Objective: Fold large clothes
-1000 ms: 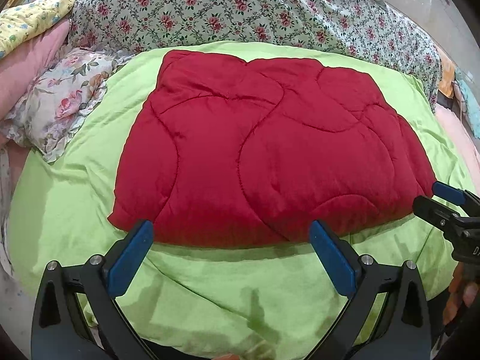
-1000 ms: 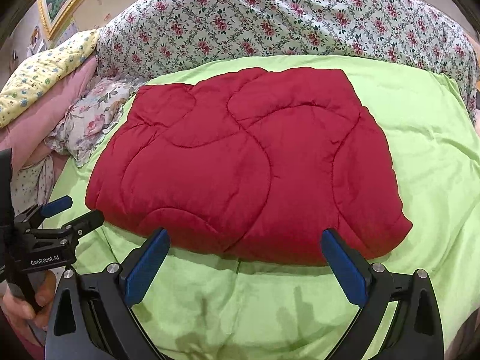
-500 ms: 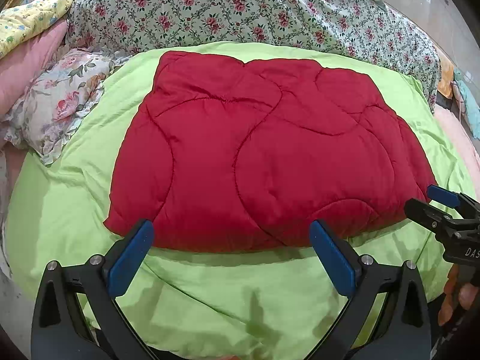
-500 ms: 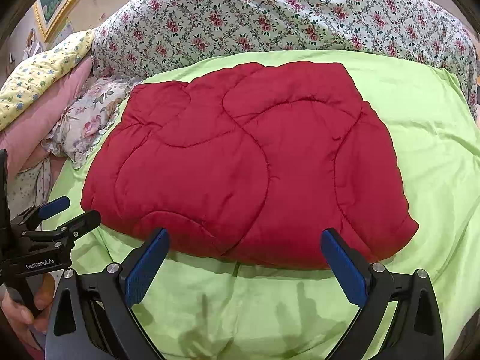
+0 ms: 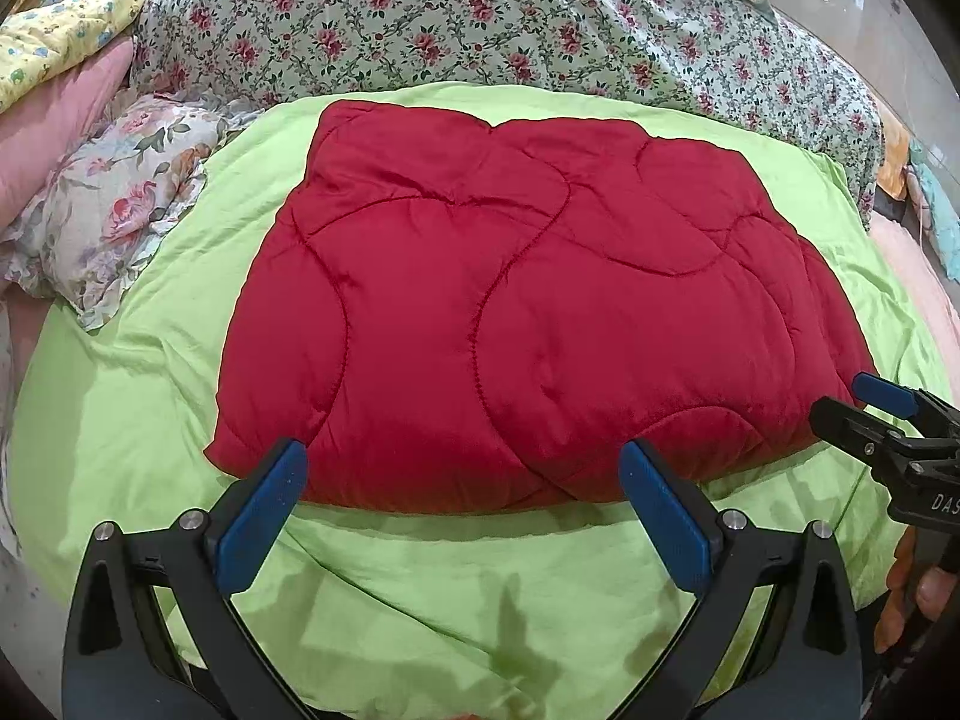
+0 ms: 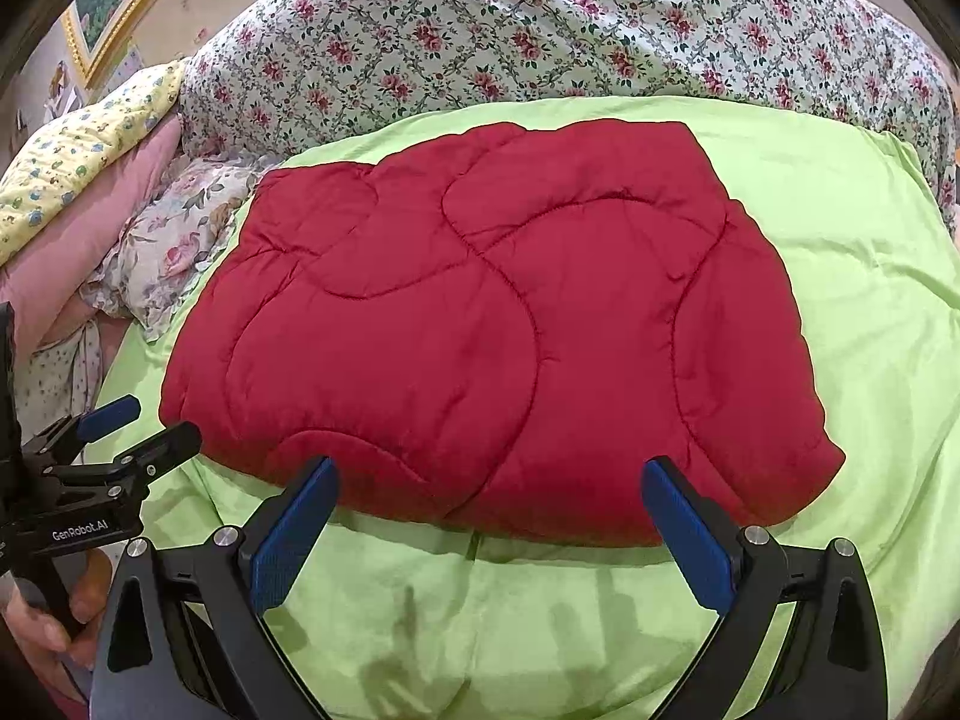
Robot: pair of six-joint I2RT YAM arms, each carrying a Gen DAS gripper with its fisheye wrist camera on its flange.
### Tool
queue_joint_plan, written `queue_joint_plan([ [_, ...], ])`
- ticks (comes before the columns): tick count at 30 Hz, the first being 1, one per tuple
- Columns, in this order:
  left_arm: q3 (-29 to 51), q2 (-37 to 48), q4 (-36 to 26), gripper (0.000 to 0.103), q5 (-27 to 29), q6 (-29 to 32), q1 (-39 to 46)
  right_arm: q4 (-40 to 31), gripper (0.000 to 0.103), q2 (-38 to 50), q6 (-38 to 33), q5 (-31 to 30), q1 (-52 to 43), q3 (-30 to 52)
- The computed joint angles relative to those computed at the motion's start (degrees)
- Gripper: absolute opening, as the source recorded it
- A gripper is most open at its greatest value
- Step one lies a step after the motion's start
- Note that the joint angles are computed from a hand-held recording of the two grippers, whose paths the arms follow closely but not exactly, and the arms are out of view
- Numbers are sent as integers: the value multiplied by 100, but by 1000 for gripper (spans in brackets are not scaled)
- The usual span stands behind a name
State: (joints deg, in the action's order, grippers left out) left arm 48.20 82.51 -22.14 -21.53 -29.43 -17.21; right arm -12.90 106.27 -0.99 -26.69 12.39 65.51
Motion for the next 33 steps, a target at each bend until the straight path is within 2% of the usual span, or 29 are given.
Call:
queue_joint_plan([
  [33, 143, 206, 139, 103, 232, 188, 280, -53, 101, 157, 142, 40, 125, 328],
])
